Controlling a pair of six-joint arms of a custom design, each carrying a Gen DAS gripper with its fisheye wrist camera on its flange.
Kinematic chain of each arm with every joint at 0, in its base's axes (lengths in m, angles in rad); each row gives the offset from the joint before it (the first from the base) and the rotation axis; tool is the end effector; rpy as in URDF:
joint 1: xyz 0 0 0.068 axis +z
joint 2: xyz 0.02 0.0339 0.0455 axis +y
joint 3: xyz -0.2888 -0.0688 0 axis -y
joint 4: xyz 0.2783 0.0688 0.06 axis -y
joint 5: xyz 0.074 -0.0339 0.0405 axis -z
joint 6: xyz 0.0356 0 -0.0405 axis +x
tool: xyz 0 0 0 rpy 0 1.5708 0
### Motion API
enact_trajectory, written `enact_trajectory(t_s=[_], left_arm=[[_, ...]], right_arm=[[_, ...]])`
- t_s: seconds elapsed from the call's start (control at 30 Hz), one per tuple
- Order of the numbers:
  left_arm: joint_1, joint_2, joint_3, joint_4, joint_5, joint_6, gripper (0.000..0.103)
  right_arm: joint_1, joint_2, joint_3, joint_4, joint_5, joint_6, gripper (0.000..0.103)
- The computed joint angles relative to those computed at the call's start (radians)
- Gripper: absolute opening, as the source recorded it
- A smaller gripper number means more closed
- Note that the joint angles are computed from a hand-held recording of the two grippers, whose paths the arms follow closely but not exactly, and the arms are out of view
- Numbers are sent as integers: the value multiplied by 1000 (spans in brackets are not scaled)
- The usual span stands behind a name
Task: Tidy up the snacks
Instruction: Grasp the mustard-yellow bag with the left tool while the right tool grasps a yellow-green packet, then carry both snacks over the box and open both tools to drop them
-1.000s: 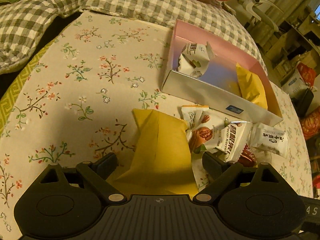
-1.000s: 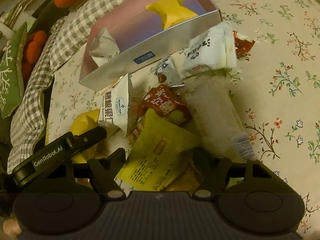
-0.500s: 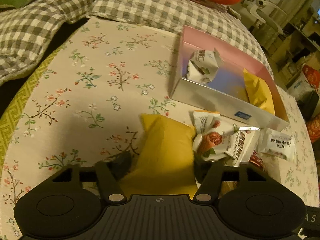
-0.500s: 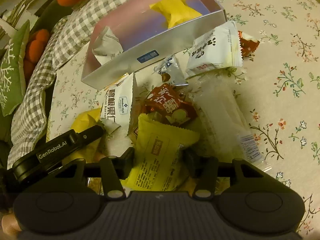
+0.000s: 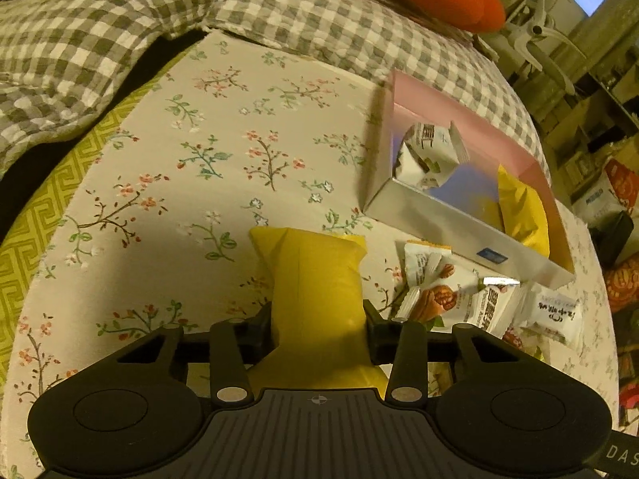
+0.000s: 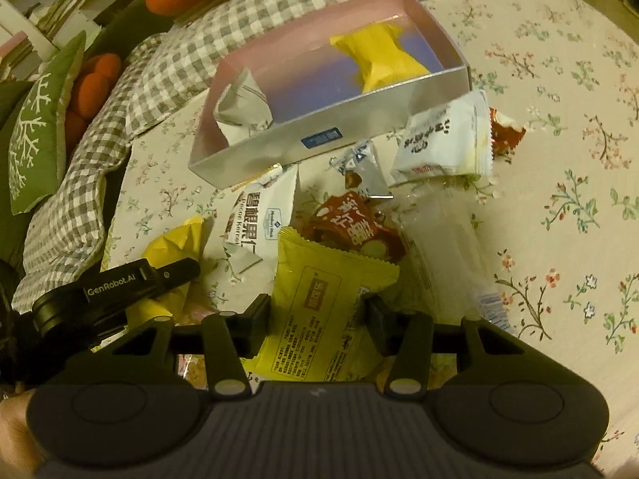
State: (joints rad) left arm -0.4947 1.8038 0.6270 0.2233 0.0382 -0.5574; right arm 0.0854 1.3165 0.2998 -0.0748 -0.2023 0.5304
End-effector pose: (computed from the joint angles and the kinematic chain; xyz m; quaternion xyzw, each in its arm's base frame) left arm 0.2743 -0.1495 0.0712 -0.0241 0.9523 -0.1682 0.2535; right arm 0.1937 0.0238 0.0913 0.1899 0.9479 0.1650 0.1953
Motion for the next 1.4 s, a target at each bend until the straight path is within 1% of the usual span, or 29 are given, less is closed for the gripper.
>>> enact_trajectory(t_s=[0.3, 0.43, 0.57, 0.67, 0.83, 1.07, 1.17, 1.33, 1.4], left_arm=[[11, -80, -54, 72, 18, -22, 40], [8, -114, -69, 102, 19, -17, 40], [0, -115, -72, 141, 27, -16, 40], [-4, -113, -68, 151, 22, -19, 40], [1, -100, -55, 172, 12, -18, 40], [21, -36, 9, 205, 13, 31, 40], [34, -5, 38, 237, 45, 19, 40], [29, 38, 60, 369, 156, -17, 40], [16, 61, 83, 391, 166, -25, 40]], right_arm=[[21, -98, -11, -1, 39, -50, 47], [42, -116, -15, 24, 94, -84, 47], [6, -149, -25, 47, 63, -124, 47], [-7, -160, -26, 65, 74, -146, 47], [-46, -112, -8, 100, 69, -175, 47], [-89, -73, 18, 162, 76, -206, 47], [-114, -21, 41, 214, 72, -206, 47], [-152, 51, 75, 306, 42, -190, 47], [-165, 85, 88, 343, 42, -173, 47]])
